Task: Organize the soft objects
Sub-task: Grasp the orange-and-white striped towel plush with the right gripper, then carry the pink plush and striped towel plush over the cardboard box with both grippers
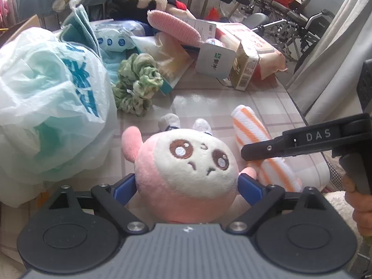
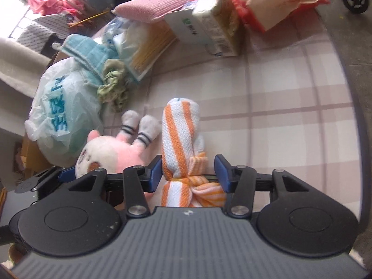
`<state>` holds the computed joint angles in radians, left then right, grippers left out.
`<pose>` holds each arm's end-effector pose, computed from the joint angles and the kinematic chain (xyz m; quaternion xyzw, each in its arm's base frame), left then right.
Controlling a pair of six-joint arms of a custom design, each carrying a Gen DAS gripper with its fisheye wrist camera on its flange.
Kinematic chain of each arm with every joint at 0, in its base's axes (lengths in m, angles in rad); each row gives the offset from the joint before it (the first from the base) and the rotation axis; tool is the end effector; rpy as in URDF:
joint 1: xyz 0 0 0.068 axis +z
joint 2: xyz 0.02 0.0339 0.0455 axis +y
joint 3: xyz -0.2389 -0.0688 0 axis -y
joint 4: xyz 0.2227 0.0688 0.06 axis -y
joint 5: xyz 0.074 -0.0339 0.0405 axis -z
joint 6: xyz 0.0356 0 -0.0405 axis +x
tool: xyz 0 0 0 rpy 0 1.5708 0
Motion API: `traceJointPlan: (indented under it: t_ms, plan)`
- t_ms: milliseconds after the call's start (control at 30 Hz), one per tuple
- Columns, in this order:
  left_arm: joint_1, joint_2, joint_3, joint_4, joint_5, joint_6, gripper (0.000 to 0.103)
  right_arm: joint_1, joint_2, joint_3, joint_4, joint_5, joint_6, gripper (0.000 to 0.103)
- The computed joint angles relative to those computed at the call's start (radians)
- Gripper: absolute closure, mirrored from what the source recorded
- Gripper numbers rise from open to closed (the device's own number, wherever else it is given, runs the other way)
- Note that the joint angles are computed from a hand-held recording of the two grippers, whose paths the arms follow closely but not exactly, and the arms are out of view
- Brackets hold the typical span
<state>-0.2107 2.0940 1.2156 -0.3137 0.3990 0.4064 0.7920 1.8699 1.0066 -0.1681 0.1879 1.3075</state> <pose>0.3562 -0.0903 0.0881 0.3279 0.9059 -0.1757 0.2026 0.2412 0.2350 0.1180 0.2688 0.9215 0.1851 0.2105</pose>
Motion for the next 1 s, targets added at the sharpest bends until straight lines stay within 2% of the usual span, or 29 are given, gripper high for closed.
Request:
traceJointPlan:
  t_ms: [67, 433, 800, 1000]
  plan:
    - [-0.003, 0.009, 0.005, -0.004, 0.001, 0.002, 0.009, 0.009, 0.010, 0.009, 0.003, 0.004, 0.004, 0.063]
    - [-0.006, -0.024, -0.058, 0.062, 0.004, 0.012, 0.017, 0.034, -0.021, -0.103, 0.190, 0.010, 0.106, 0.067]
    - [-0.013, -0.051, -0.104, 0.100, -0.020, 0.014, 0.017, 0.050, -0.010, -0.090, 0.176, 0.034, 0.131, 0.066]
    - [-0.027, -0.058, -0.118, 0.116, -0.049, 0.026, 0.014, 0.056, 0.012, -0.030, 0.105, 0.043, 0.105, 0.063]
